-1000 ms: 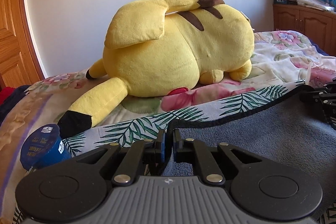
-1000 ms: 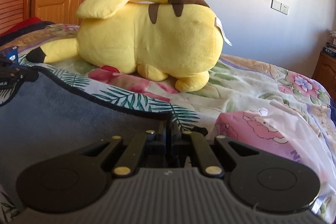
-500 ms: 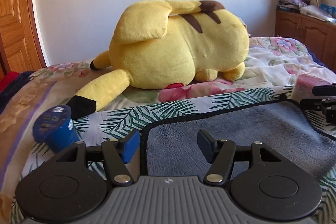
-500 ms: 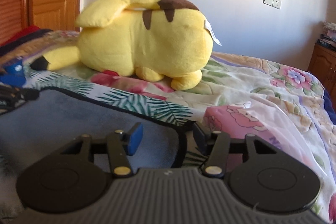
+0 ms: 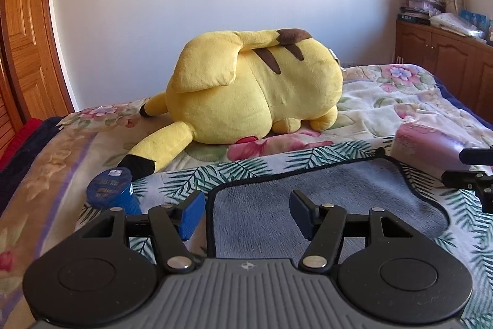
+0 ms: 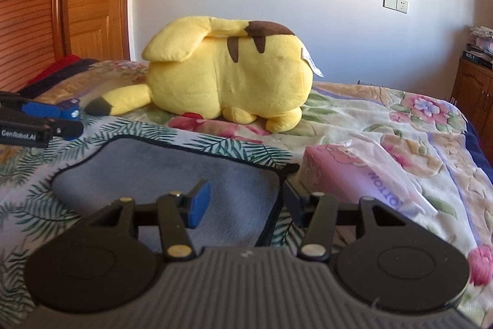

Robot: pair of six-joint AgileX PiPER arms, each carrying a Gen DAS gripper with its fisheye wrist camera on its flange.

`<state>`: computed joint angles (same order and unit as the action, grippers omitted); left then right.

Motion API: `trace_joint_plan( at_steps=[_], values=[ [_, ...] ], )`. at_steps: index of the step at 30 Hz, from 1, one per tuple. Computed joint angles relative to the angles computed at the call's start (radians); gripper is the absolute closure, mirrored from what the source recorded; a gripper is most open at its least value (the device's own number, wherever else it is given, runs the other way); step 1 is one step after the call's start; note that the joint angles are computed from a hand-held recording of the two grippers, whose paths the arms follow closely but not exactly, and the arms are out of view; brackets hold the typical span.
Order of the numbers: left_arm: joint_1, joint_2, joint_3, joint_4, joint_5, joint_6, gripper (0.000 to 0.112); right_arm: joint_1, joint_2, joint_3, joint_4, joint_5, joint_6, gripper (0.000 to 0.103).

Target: Fold towel

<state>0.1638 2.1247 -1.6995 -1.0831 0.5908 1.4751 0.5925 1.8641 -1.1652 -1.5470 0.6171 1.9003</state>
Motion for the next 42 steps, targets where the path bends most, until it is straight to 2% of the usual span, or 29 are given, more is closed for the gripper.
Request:
trace_joint_plan(
  at_steps=[9, 15, 20, 26, 28, 31, 42],
  values=[
    [0.053, -0.167, 0.165, -0.017, 0.058, 0.065, 0.068, 0.108, -0.129, 0.06, 0.09, 0.094, -0.039, 0.049],
    [0.09, -0.274, 0.236, -0.039, 0.101, 0.1, 0.061, 0.18, -0.187, 0.051, 0.133, 0.175, -0.079, 0.049],
    [0.123, -0.349, 0.281, -0.058, 0.143, 0.13, 0.044, 0.232, -0.222, 0.035, 0.153, 0.239, -0.097, 0.047],
    [0.174, -0.422, 0.323, -0.084, 0.212, 0.144, 0.03, 0.29, -0.26, 0.042, 0.149, 0.313, -0.079, 0.025],
    [0.192, -0.447, 0.346, -0.099, 0.228, 0.164, 0.027, 0.31, -0.274, 0.058, 0.125, 0.336, -0.061, 0.013],
    [0.218, -0.475, 0.366, -0.099, 0.26, 0.169, 0.026, 0.335, -0.281, 0.057, 0.14, 0.379, -0.072, 0.0],
    [0.31, -0.591, 0.417, -0.073, 0.367, 0.125, 0.025, 0.467, -0.328, 0.026, 0.204, 0.554, -0.132, 0.0]
  ],
)
